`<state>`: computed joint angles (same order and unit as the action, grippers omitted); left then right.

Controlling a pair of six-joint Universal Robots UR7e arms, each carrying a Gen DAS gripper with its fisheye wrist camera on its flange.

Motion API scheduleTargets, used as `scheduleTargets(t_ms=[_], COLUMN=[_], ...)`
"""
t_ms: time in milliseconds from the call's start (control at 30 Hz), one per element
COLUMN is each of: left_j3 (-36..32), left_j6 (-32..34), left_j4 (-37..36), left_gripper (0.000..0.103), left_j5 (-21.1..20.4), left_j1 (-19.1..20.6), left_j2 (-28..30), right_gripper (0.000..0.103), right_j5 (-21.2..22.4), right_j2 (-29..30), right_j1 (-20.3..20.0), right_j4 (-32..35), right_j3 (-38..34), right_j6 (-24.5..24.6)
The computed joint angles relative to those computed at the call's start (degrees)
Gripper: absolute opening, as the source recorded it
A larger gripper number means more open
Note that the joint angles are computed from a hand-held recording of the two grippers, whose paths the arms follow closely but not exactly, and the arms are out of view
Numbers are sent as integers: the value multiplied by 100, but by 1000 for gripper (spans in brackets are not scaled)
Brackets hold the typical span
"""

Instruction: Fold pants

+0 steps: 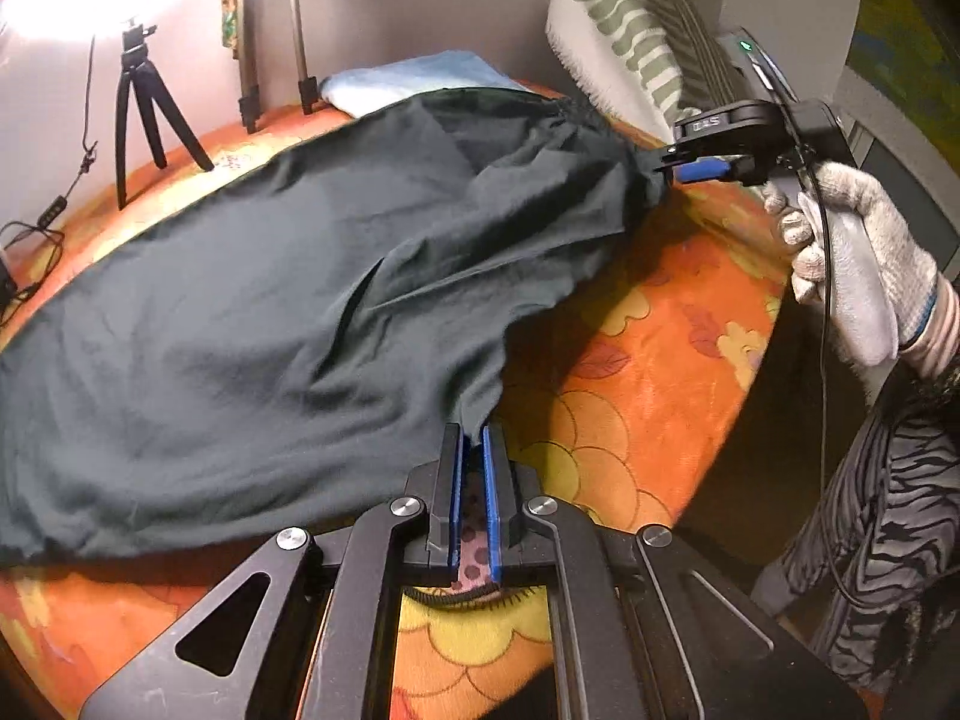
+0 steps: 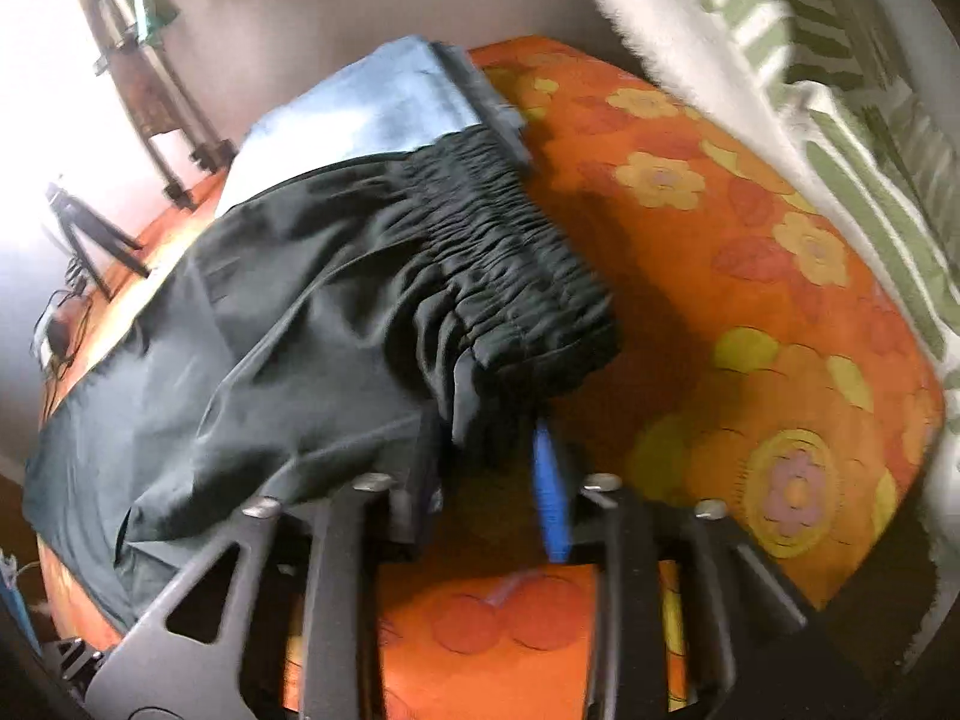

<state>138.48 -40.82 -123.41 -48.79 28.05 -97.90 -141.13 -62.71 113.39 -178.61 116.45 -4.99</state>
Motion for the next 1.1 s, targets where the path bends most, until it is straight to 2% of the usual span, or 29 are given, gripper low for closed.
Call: scheduleTargets(t_ms=[67,200,233,433,467,667,767,867,967,1033,1100], left_j3=[-49,-63,-62,-101,-99,-60,-58,-106,-184,-246,-322], left_j6=[-184,-353,-387,-904,-968,-1133,-1284,-1609,-2005,-2383,-2736], left_j4=[105,57,46,387,437,510,622,1131,1687,2141,2598], left_gripper=[12,19,24,26,26,26,26,26,26,27,33], left_j5=[-54,14,46,449,473,425,414,572,733,843,961], left_j1=[11,-71,-75,-87,-67,187,255,179,120,64,-11], left_j2=[-76,-274,-315,-707,-749,-753,-803,-994,-1238,-1488,-1658], right_gripper=[43,43,43,43,40,37,37,37,37,37,37], right_j5=[7,61,147,832,909,1102,1130,1088,807,604,545], right_j2=[-140,-118,-94,144,247,795,987,1108,1275,1369,1400], right_j1=[44,241,268,347,375,562,543,495,489,456,407], right_j4=[-273,-1538,-1628,-667,-513,-72,201,353,242,334,461], right_j3=[62,57,31,-35,-43,-120,-230,-288,-322,-390,-422], right_j6=[-141,-1126,-1313,-1661,-1765,-2193,-2108,-1988,-2102,-2001,-1843])
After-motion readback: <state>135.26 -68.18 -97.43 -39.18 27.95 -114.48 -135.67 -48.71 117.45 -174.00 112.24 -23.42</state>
